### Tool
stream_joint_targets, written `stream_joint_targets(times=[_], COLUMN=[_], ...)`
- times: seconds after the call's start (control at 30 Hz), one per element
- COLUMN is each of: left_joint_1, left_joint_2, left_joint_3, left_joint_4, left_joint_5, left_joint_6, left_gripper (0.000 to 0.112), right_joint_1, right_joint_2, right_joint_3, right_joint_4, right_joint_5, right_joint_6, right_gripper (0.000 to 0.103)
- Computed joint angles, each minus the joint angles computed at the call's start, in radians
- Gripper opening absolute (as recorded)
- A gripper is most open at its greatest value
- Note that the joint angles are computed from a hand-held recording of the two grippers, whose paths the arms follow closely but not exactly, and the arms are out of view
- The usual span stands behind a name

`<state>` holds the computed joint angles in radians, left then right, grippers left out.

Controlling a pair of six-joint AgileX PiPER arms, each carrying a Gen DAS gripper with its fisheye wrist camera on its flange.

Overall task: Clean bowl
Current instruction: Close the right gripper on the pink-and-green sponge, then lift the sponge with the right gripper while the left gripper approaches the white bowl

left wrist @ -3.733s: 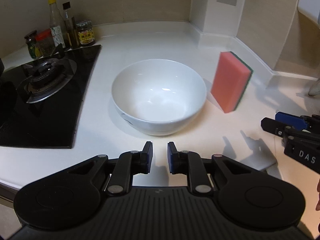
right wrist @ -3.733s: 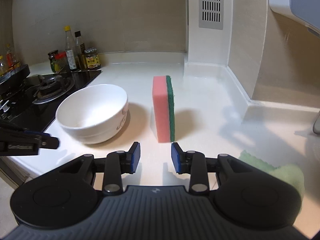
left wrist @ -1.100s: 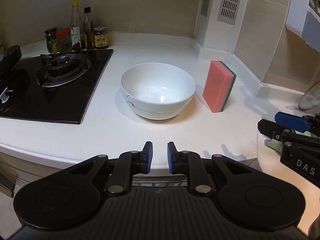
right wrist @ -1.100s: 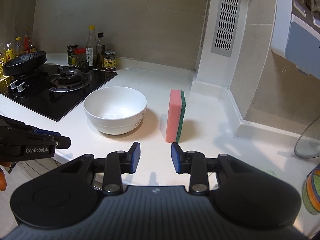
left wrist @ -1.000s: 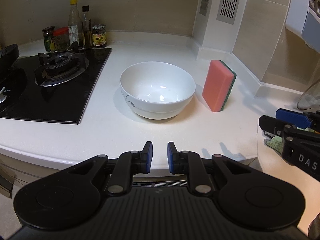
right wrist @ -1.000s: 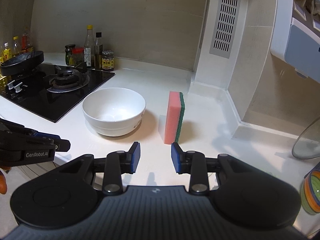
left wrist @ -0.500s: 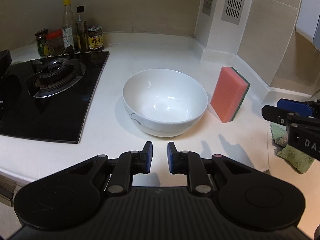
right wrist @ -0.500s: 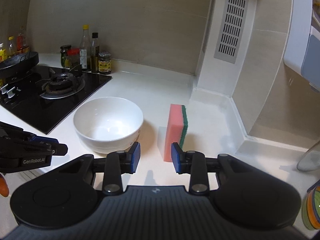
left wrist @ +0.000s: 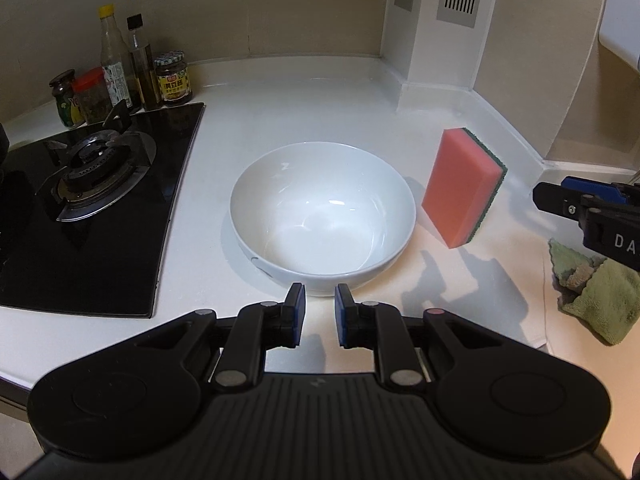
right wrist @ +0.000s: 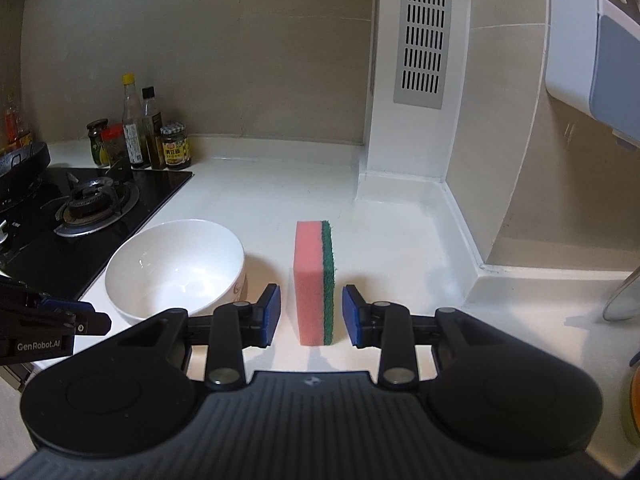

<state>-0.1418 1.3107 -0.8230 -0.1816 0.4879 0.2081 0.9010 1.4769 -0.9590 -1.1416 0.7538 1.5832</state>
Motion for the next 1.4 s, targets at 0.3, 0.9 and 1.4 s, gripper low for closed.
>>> stream_joint_targets(times=[0.3,0.9,1.4], left_joint_1=[-0.011,0.147,0.387], left_joint_2=[0.022,0.107,0.216], left_joint_3=[-0.021,-0.125,-0.247], left_joint_4=[0.080,-0.302,-0.535], left_joint_5=[0.016,0.070,0.240], left_joint_6=[-0.082,0.493,0.892], left_gripper=[0.021,0.021,0.021], right_joint_1=[-0.043,-0.005,-0.047], right_joint_2=[0.025,0.139,0.324], right_joint_3=[0.025,-0.136,-0.391], right_joint_4=[-0.036,-0.033,0.110], right_joint_5=[-0.103,0.067,0.184], right_joint_6=[0.072,0.103,-0.223], right_gripper=[0.029,0.029,0.029])
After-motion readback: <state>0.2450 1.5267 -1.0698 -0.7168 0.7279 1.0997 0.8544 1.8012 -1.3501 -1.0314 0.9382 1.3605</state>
